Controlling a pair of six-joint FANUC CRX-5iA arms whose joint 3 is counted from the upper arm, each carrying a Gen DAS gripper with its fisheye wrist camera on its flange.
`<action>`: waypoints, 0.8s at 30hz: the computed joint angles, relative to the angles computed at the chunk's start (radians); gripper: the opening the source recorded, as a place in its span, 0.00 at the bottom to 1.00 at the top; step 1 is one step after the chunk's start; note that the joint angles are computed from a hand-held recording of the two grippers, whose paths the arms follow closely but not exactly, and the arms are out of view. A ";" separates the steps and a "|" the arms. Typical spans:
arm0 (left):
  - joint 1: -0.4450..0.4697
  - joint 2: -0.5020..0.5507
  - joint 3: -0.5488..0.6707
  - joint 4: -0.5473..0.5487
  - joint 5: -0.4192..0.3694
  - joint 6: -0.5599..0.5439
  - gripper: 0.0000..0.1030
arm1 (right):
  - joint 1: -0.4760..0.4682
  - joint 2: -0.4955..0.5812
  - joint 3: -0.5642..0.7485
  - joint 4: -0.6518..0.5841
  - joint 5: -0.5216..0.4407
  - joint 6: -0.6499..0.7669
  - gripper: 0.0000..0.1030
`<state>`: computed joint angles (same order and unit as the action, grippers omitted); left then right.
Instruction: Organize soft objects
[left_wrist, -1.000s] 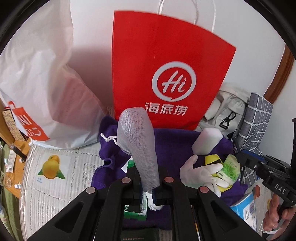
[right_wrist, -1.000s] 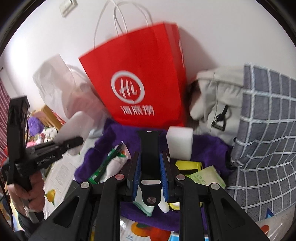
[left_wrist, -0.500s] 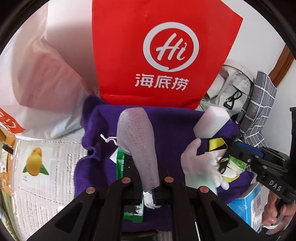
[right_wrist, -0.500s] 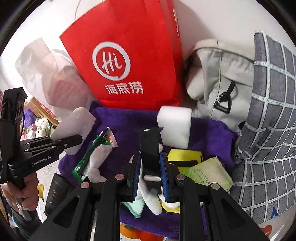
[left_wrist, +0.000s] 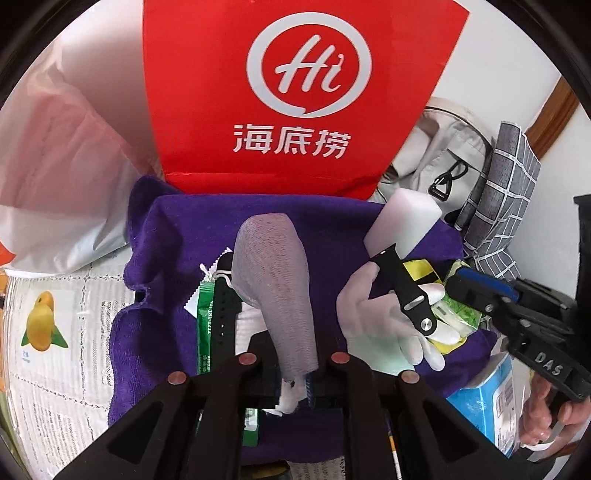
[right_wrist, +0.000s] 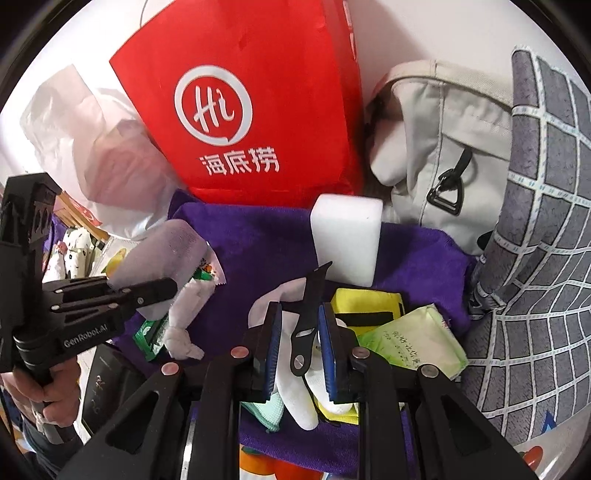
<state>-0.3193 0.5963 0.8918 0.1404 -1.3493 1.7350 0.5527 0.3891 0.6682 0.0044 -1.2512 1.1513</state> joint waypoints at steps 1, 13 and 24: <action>-0.003 0.004 0.010 -0.009 -0.007 0.003 0.18 | 0.001 -0.004 -0.001 0.004 0.001 0.001 0.20; -0.017 -0.018 0.032 -0.094 -0.009 0.029 0.70 | 0.005 -0.053 -0.035 0.044 0.025 -0.013 0.29; -0.029 -0.049 0.041 -0.130 -0.014 0.017 0.73 | 0.026 -0.082 -0.068 0.096 0.061 -0.044 0.48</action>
<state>-0.3481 0.5476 0.9324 0.0108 -1.3632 1.7519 0.5786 0.3067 0.6003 0.1002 -1.1901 1.1070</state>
